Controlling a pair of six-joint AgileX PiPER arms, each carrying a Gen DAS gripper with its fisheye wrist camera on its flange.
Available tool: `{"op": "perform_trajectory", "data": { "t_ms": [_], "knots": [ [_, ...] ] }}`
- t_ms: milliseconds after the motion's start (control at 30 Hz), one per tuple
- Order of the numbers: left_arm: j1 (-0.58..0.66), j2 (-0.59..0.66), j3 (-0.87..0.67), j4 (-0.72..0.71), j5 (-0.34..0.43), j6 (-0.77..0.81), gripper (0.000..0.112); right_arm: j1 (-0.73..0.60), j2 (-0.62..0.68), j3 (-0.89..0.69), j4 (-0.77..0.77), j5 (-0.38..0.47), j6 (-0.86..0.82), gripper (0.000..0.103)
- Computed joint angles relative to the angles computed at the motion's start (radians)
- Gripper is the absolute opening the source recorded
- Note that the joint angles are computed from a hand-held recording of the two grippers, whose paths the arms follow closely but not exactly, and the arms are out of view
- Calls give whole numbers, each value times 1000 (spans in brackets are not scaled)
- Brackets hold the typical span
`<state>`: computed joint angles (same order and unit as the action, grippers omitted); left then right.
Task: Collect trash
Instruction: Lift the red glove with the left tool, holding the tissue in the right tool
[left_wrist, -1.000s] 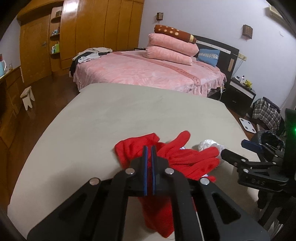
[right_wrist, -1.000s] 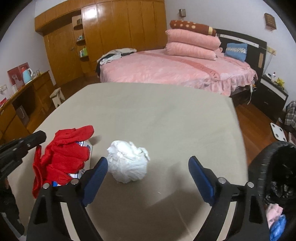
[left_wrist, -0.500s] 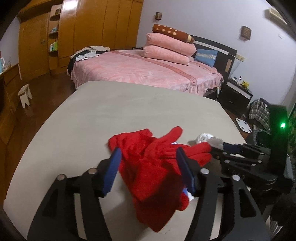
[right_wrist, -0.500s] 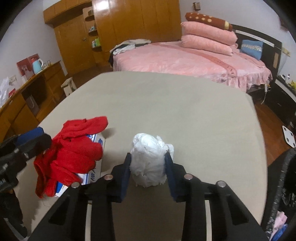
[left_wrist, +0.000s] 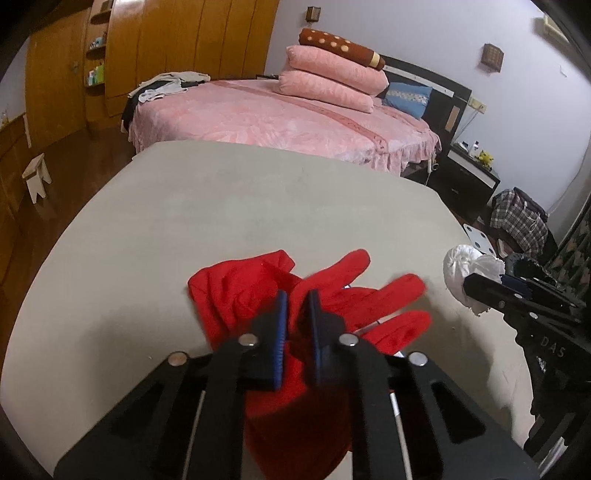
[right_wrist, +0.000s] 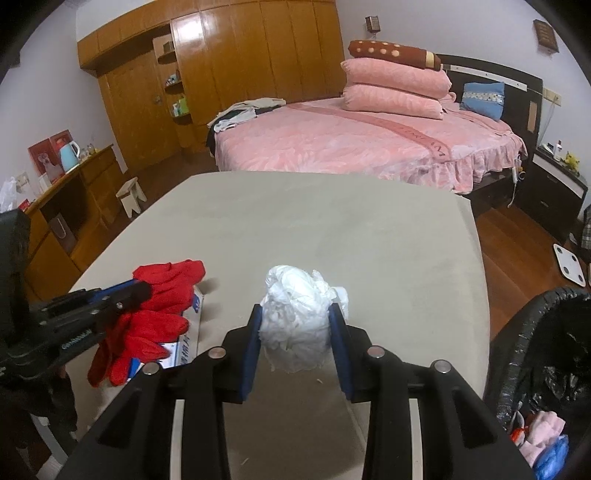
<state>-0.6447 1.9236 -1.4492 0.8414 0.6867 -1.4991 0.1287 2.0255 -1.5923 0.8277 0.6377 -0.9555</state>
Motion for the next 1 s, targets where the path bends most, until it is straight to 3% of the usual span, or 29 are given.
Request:
{"op": "perform_trajectory", "data": {
  "t_ms": [433, 800, 933, 1000],
  "knots": [
    [-64, -132, 58, 139, 81, -173, 8, -13, -58, 13, 76, 22, -63, 35],
    [-138, -42, -68, 113, 131, -104, 8, -59, -109, 60, 103, 36, -97, 35],
    [-133, -26, -50, 76, 121, -99, 18, -68, -115, 80, 81, 38, -90, 35],
    [-134, -30, -29, 70, 118, -110, 30, -73, -119, 90, 80, 40, -93, 35]
  ]
}}
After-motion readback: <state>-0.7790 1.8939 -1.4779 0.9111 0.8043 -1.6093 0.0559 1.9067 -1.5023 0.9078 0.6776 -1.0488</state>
